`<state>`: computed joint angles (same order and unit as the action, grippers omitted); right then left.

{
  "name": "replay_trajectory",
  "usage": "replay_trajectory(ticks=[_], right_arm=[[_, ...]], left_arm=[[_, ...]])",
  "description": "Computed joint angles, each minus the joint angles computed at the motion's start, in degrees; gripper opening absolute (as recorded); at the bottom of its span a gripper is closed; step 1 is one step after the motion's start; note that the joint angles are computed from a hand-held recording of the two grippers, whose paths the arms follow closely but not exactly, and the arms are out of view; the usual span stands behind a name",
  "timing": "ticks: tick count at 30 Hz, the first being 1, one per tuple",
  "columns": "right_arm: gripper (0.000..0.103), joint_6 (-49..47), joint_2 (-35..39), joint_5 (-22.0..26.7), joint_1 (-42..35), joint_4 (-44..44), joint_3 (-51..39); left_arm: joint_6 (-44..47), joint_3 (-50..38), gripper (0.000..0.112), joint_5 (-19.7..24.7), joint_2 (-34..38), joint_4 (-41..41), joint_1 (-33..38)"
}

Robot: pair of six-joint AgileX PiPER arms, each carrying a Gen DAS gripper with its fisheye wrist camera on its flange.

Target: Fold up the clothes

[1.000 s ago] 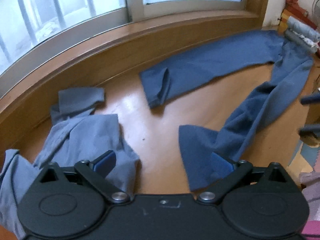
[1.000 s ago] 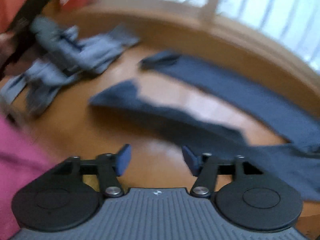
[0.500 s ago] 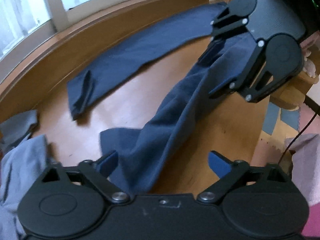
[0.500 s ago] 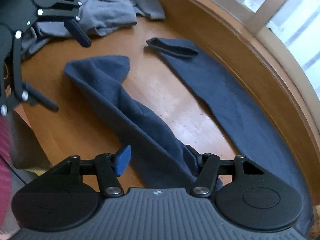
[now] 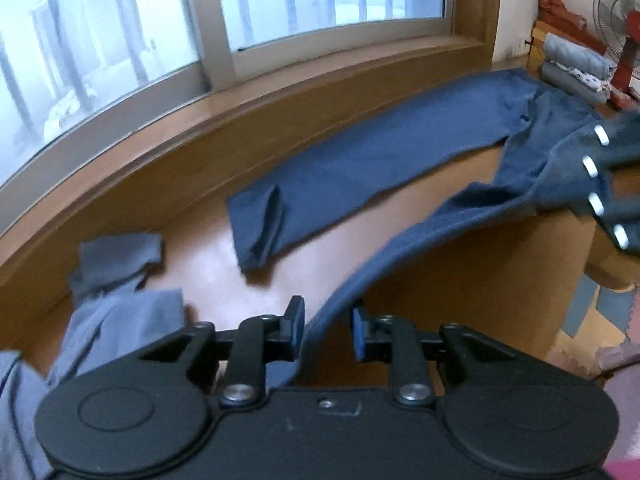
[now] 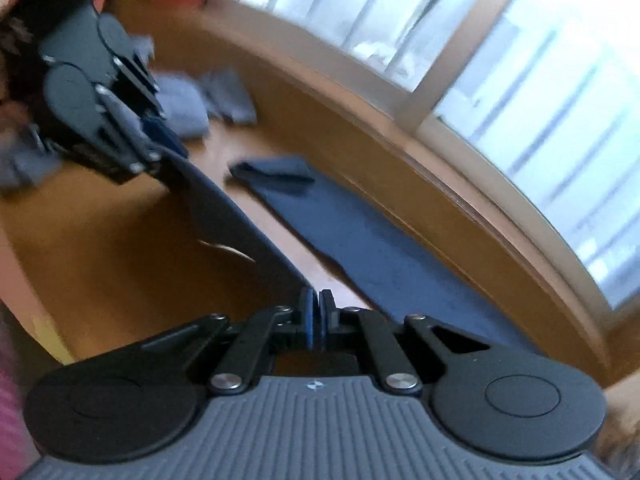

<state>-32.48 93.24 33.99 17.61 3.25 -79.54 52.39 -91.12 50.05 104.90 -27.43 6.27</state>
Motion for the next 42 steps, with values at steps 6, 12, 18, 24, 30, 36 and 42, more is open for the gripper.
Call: replay_trajectory(ticks=[6,12,18,24,30,36,42], right_arm=[[0.003,6.00,-5.17,7.78,2.66,-0.19,10.79],[0.033,13.07,-4.30,1.70,-1.42,-0.23,9.40],[0.083,1.79,5.03,8.04,-7.87,-3.54,-3.53],[0.075,-11.93,11.41,21.96,-19.31,-0.40,-17.74],[0.075,-23.00,14.30,18.59,-29.02,4.55,-18.26],[0.075,-46.69,16.27,19.11,-39.43,27.10,-15.60],[0.075,-51.84,19.67,27.21,-46.35,39.43,-18.92]], left_arm=[[-1.15,-1.80,0.041,13.41,2.45,2.39,3.14],[-4.45,-6.71,0.057,13.59,5.19,-1.03,4.57],[-1.42,-11.29,0.058,15.90,7.99,-2.22,-0.15],[0.78,-6.55,0.058,8.84,7.78,-5.67,-9.19],[-10.51,-16.59,0.059,5.34,17.16,-1.53,-19.67],[-26.12,-35.01,0.033,11.75,29.95,3.50,-25.44],[-33.52,-34.44,0.006,13.23,27.31,9.51,-28.41]])
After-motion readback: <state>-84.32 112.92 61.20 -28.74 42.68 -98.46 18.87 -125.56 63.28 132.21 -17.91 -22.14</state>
